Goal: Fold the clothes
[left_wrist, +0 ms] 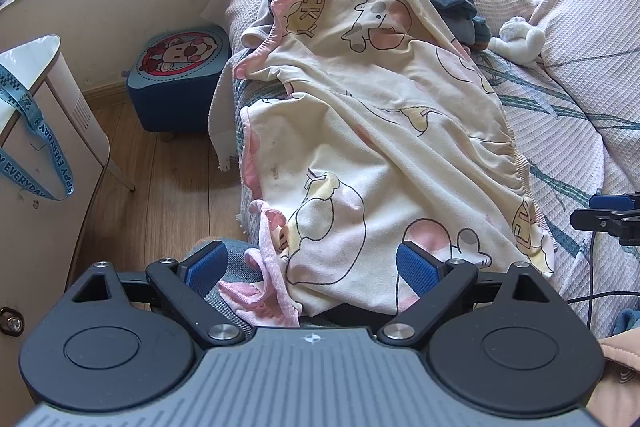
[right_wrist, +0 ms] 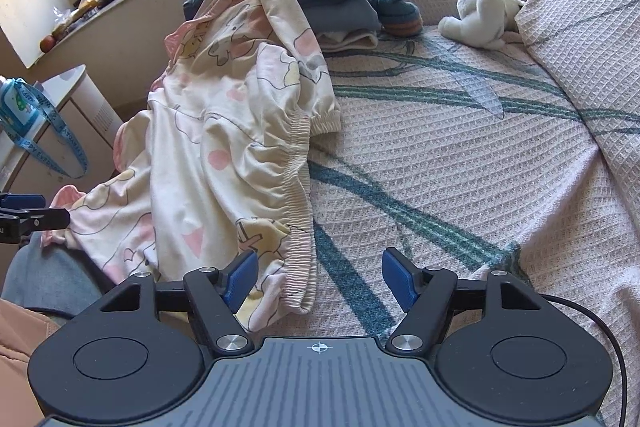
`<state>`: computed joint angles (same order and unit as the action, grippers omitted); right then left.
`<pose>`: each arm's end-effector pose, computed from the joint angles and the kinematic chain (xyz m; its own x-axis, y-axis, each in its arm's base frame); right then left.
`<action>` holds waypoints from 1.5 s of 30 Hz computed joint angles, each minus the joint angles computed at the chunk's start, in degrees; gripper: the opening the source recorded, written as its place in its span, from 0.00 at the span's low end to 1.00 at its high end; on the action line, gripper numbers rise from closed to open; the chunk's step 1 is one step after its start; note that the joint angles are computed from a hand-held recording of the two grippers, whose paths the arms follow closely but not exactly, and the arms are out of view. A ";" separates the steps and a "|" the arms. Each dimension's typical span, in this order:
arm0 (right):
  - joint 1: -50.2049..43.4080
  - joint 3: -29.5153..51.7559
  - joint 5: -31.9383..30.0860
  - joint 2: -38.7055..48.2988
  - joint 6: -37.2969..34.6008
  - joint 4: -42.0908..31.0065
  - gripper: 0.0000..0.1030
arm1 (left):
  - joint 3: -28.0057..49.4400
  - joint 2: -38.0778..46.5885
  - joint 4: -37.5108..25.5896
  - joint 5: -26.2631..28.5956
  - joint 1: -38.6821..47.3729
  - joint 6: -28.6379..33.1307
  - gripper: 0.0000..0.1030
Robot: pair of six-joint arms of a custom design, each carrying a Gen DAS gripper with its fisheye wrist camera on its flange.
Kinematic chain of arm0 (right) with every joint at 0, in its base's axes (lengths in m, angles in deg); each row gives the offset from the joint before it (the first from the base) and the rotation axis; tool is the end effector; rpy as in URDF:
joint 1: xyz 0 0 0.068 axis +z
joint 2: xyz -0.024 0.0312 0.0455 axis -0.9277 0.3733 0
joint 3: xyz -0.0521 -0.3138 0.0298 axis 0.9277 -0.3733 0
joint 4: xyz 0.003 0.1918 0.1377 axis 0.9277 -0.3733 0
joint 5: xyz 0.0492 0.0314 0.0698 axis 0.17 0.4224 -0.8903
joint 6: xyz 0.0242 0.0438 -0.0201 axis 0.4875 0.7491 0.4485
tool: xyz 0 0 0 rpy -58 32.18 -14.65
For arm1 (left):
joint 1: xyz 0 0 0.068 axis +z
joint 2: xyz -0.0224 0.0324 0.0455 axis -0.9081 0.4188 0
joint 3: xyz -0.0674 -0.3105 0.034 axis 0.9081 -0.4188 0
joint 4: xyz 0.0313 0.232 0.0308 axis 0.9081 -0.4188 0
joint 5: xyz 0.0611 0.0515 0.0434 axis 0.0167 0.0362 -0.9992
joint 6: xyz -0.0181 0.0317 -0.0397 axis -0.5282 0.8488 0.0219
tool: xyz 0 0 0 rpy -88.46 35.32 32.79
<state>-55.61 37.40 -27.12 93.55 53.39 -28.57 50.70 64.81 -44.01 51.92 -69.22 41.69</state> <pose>0.3306 0.0839 0.2584 -0.7895 -0.2613 -0.5553 -0.4323 0.8790 0.2011 0.2045 -0.0114 0.2933 -0.8145 -0.1352 -0.5642 -0.1358 0.9899 -0.0411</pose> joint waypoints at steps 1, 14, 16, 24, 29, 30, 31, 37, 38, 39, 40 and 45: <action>0.08 0.02 0.06 0.02 0.04 0.00 0.68 | -0.01 -0.01 0.00 0.02 -0.05 -0.01 0.89; 0.89 0.13 0.60 0.52 0.28 0.08 0.69 | -0.28 -0.11 0.07 -0.15 -0.56 -0.52 0.89; 0.88 0.12 0.72 0.55 0.37 0.00 0.69 | -0.26 -0.07 0.07 0.12 -0.37 -0.33 0.89; 1.17 -0.08 0.97 0.48 0.65 0.01 0.70 | -0.53 0.07 0.35 0.32 -0.41 -0.56 0.89; 1.31 -0.23 0.99 0.37 0.71 0.08 0.72 | -0.64 0.07 0.35 0.46 -0.31 -0.61 0.89; 1.38 -0.34 0.99 0.36 0.76 0.19 0.72 | -0.67 0.05 0.36 0.50 -0.29 -0.61 0.89; 1.41 -0.38 0.97 0.34 0.70 0.20 0.72 | -0.70 0.03 0.37 0.53 -0.26 -0.61 0.89; 1.59 -0.50 1.19 0.31 0.80 0.28 0.72 | -0.85 -0.14 0.34 0.50 -0.32 -0.71 0.89; 1.60 -0.53 1.22 0.30 0.81 0.29 0.72 | -0.87 -0.14 0.35 0.44 -0.42 -0.83 0.89; 1.61 -0.58 1.24 0.28 0.85 0.32 0.72 | -0.88 -0.10 0.37 0.44 -0.45 -0.85 0.89; 1.60 -0.62 1.25 0.27 0.89 0.34 0.72 | -0.89 -0.06 0.38 0.46 -0.47 -0.85 0.89; 1.62 -0.72 1.27 0.25 0.94 0.25 0.73 | -0.93 0.05 0.44 0.57 -0.40 -0.76 0.89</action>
<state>-53.99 36.68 -25.85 93.80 54.33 -28.33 49.77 64.85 -43.58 52.49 -69.62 40.93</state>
